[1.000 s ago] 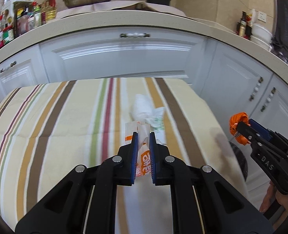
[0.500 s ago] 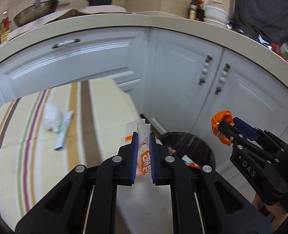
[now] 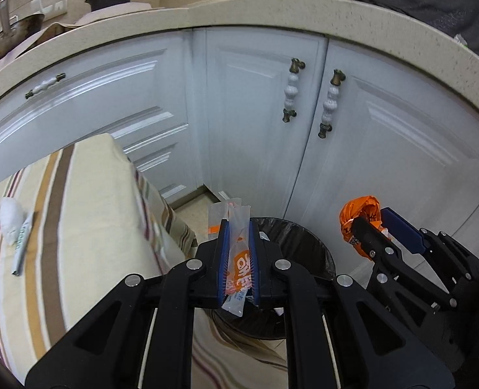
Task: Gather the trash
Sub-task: 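Carry the orange wrapper and clear bag over the bin and open both tools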
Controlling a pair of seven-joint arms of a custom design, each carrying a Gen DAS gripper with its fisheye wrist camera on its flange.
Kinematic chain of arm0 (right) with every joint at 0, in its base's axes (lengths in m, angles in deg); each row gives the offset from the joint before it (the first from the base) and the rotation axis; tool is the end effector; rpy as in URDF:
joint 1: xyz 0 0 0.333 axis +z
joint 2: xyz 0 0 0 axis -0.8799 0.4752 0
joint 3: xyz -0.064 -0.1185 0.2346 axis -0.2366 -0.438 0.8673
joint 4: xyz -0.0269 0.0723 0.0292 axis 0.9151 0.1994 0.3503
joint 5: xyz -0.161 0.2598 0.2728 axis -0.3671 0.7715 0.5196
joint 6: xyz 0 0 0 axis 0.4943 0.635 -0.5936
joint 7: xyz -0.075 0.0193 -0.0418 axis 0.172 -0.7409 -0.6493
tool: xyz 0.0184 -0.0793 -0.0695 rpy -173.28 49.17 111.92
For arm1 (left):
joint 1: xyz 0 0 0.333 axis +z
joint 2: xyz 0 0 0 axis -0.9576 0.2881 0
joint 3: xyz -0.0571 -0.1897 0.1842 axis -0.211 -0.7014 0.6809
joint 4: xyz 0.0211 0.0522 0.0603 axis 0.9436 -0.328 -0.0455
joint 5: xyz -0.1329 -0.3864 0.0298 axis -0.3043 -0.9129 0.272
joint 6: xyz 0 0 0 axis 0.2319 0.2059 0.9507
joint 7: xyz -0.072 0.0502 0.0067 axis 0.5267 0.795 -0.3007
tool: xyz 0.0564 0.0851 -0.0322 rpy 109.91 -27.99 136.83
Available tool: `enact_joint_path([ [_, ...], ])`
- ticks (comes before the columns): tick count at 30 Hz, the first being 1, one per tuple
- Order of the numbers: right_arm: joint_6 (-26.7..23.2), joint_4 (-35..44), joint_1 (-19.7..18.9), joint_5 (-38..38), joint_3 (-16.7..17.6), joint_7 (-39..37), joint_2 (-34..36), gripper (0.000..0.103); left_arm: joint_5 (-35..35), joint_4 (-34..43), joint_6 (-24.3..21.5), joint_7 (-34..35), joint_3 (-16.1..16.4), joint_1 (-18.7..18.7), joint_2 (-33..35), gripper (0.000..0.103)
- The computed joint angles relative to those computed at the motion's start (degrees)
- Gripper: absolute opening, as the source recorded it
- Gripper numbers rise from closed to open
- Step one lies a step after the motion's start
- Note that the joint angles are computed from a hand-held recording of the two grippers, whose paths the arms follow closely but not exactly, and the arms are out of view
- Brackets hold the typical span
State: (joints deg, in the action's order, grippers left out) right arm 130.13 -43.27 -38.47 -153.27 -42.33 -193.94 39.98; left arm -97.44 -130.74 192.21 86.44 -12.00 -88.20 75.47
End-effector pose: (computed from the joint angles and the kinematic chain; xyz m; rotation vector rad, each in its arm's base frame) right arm 0.5254 0.2595 0.2866 -1.2327 2.0342 -0.9615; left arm 0.6153 -0.3162 0.3196 -1.2310 2.2912 -1.0257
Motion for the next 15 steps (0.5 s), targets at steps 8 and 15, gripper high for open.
enact_joint_path([
  [8,0.33,0.61,-0.82,-2.17,-1.26,4.01,2.16,0.044,4.06,7.00,-2.74,-2.97,4.41,-5.46,5.23,0.021],
  [15,-0.12,-0.06,-0.95,-1.33,-1.22,3.38,1.40,0.044,5.04,6.72,-2.30,-3.68,4.13,-4.81,5.18,0.026],
])
